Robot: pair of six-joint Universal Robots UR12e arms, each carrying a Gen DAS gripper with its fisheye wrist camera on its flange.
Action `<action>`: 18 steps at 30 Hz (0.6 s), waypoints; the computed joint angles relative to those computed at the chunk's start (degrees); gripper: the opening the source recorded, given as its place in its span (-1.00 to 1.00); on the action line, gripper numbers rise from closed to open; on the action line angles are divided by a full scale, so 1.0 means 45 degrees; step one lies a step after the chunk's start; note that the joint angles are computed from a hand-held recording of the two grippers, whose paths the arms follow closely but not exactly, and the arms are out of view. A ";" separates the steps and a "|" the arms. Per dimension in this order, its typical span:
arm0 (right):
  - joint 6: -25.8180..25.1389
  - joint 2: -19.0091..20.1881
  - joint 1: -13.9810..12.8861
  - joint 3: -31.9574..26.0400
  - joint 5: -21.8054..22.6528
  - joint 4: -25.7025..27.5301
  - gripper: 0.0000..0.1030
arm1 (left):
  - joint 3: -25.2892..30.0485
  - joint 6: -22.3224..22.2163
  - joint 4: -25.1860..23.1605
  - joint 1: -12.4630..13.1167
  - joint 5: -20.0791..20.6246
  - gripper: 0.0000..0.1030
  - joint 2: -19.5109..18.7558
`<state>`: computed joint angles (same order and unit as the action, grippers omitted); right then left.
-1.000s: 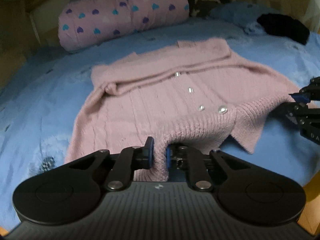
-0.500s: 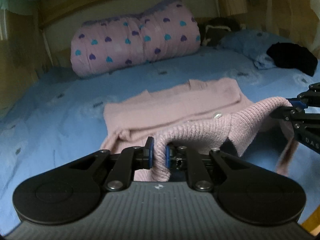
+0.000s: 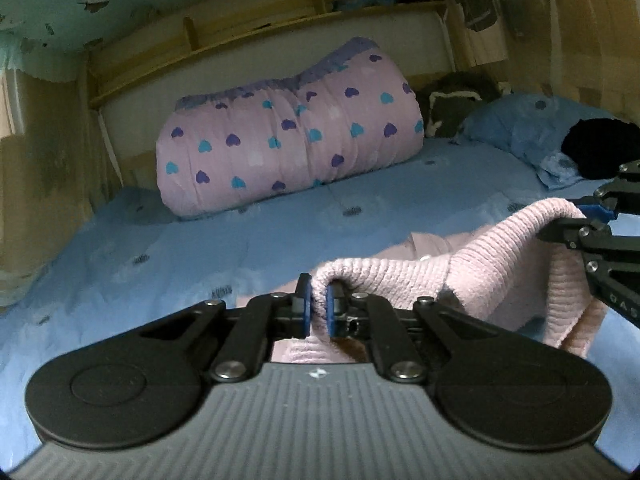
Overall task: Fold small clothes
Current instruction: 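Lift the hem with both tools and fold it over toward the collar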
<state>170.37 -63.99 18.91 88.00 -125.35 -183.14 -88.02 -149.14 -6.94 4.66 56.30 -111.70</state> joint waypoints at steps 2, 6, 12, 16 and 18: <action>-0.0197 0.0124 -0.0095 -0.0242 0.0005 -0.0051 -0.76 | 0.0366 -0.0130 0.0039 -0.0111 0.0116 -0.83 -0.0210; -0.0570 0.0405 -0.0311 -0.0748 0.0053 -0.0170 -0.76 | 0.1173 -0.0355 0.0114 -0.0349 0.0362 -0.84 -0.0683; -0.0996 0.0886 -0.0628 -0.1602 0.0089 -0.0133 -0.76 | 0.2728 -0.0662 -0.0108 -0.0784 0.0853 -0.84 -0.1612; -0.1070 0.1303 -0.0906 -0.2272 0.0164 0.0208 -0.76 | 0.3832 -0.0587 -0.0539 -0.1108 0.1239 -0.84 -0.2378; -0.1013 0.1507 -0.1045 -0.2550 0.0239 0.0473 -0.76 | 0.4420 -0.0554 -0.0924 -0.1259 0.1425 -0.84 -0.2811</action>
<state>165.81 -57.21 14.21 76.53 -124.28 -181.01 -68.13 -151.63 -11.09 -1.01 62.72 -124.35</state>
